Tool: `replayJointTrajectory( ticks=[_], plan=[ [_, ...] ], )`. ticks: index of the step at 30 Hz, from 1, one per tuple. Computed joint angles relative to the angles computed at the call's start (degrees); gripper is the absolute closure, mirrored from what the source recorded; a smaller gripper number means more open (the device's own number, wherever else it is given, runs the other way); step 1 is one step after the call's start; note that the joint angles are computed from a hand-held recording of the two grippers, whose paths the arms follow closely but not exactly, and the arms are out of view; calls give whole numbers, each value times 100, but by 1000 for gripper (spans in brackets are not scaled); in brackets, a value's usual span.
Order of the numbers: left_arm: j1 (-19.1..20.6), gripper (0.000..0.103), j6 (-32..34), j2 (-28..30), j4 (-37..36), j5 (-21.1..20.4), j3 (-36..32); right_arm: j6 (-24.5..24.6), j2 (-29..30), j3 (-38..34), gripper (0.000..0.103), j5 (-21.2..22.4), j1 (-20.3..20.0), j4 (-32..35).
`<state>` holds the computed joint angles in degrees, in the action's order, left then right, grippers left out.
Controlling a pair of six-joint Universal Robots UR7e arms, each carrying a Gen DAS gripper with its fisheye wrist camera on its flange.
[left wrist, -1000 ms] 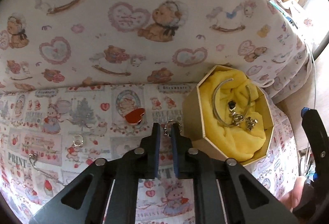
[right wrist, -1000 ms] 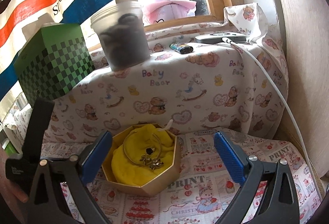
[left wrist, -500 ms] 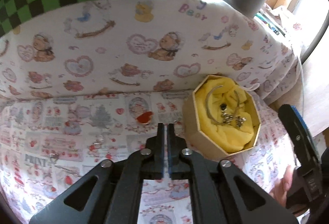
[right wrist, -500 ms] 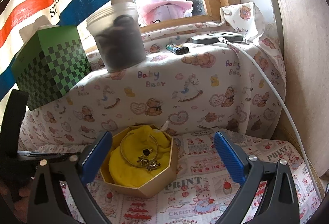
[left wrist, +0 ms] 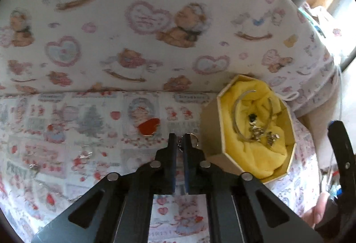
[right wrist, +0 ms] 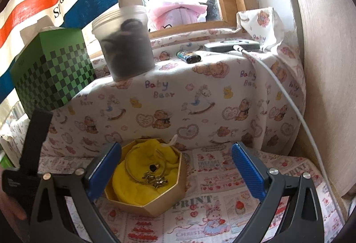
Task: Organize jewelry
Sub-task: 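Close the left tool on the silver ring and lift it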
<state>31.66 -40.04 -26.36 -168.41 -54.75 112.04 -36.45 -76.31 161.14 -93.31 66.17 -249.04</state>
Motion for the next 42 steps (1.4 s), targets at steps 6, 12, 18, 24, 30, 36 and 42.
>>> replayJointTrajectory(
  ticks=[6, 12, 18, 24, 30, 36, 42],
  plan=[
    [-186, 101, 152, -415, 73, 173, 452, -129, 136, -2, 4, -64, 73, -176],
    [-391, 101, -159, -810, 622, 188, 745, -141, 107, -10, 4, -79, 83, -75],
    [-315, 100, -725, -1117, 1249, 15, 1025, -122, 55, -37, 4, -115, 98, 65],
    [-350, 77, -562, -1319, 1301, 191, 1228, -158, 69, -35, 4, -102, 85, 33],
    [-412, 76, -475, -1173, 1311, -7, 1046, -190, 55, -50, 4, -111, 86, 90],
    [-397, 85, -523, -857, 1902, 330, 664, -375, 227, -29, 4, -107, 118, -217],
    [-671, 85, -513, -1204, 1677, 521, 1058, -412, 104, 17, 4, -22, 112, -39]
  ],
)
